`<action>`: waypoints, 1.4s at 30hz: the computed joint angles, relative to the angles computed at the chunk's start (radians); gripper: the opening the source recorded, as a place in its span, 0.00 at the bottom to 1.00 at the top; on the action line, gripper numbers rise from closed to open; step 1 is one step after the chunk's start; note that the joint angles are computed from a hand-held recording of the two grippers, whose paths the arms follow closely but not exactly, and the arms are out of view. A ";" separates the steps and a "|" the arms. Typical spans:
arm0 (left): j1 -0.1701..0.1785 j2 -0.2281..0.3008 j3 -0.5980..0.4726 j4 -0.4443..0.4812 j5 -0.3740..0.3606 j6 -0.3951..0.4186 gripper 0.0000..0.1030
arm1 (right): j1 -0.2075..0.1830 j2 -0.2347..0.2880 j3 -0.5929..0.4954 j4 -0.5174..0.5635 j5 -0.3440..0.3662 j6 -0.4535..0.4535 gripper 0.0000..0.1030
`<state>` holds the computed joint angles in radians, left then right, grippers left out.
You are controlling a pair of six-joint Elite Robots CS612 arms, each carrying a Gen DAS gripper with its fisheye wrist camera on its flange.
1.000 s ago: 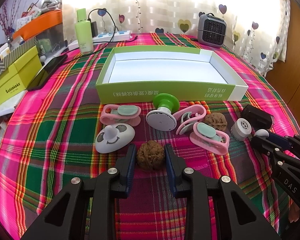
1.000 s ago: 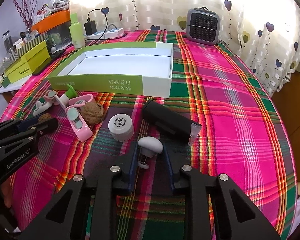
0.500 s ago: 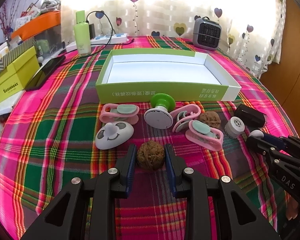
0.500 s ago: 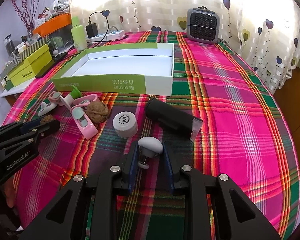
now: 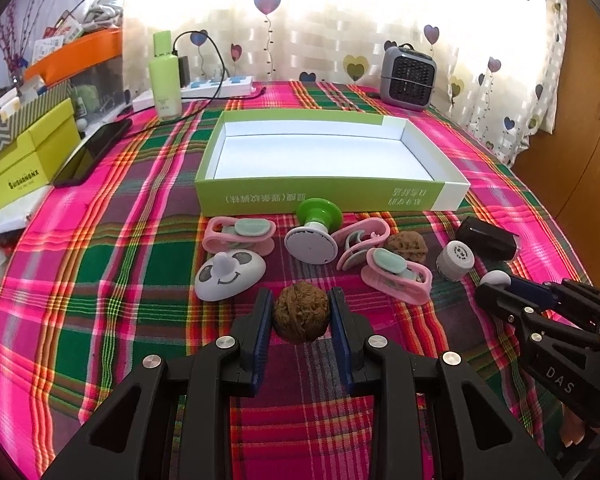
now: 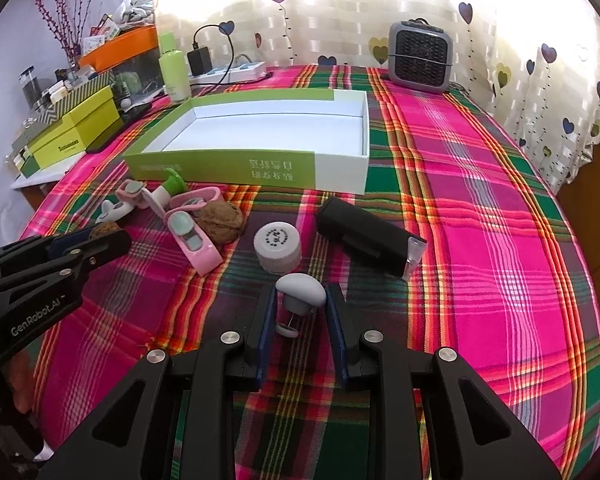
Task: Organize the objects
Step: 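Close the right gripper on the mushroom knob while the left grips the walnut, then carry the mushroom knob and walnut over the white tray with both tools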
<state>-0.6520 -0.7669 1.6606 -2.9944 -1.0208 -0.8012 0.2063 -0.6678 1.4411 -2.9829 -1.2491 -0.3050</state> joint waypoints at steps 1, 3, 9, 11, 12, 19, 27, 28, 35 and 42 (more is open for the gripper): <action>0.000 -0.001 0.000 -0.001 0.000 0.000 0.25 | 0.000 -0.001 0.000 -0.001 0.001 -0.001 0.25; -0.001 -0.004 0.001 -0.003 0.005 -0.001 0.25 | 0.001 -0.004 0.002 -0.006 0.007 -0.003 0.25; -0.001 -0.009 -0.001 -0.004 0.020 0.005 0.25 | 0.001 -0.007 0.000 -0.019 0.019 -0.006 0.25; 0.001 -0.010 -0.005 0.000 0.017 0.004 0.25 | 0.003 -0.006 -0.006 -0.021 0.020 -0.009 0.25; 0.003 -0.010 -0.007 0.000 0.012 0.003 0.25 | 0.003 -0.006 -0.009 -0.023 0.021 -0.009 0.25; 0.013 -0.004 -0.034 0.009 0.020 0.025 0.25 | 0.009 0.007 -0.050 -0.025 0.030 -0.007 0.25; 0.035 0.013 -0.079 0.012 0.012 0.053 0.25 | 0.017 0.033 -0.115 0.000 0.035 0.001 0.25; 0.038 0.015 -0.085 0.014 0.010 0.054 0.25 | 0.018 0.036 -0.124 0.001 0.035 0.002 0.25; 0.058 0.031 -0.125 0.028 -0.005 0.079 0.25 | 0.023 0.066 -0.196 0.035 0.036 0.018 0.25; 0.077 0.048 -0.164 0.045 -0.020 0.090 0.25 | 0.028 0.091 -0.253 0.070 0.026 0.014 0.25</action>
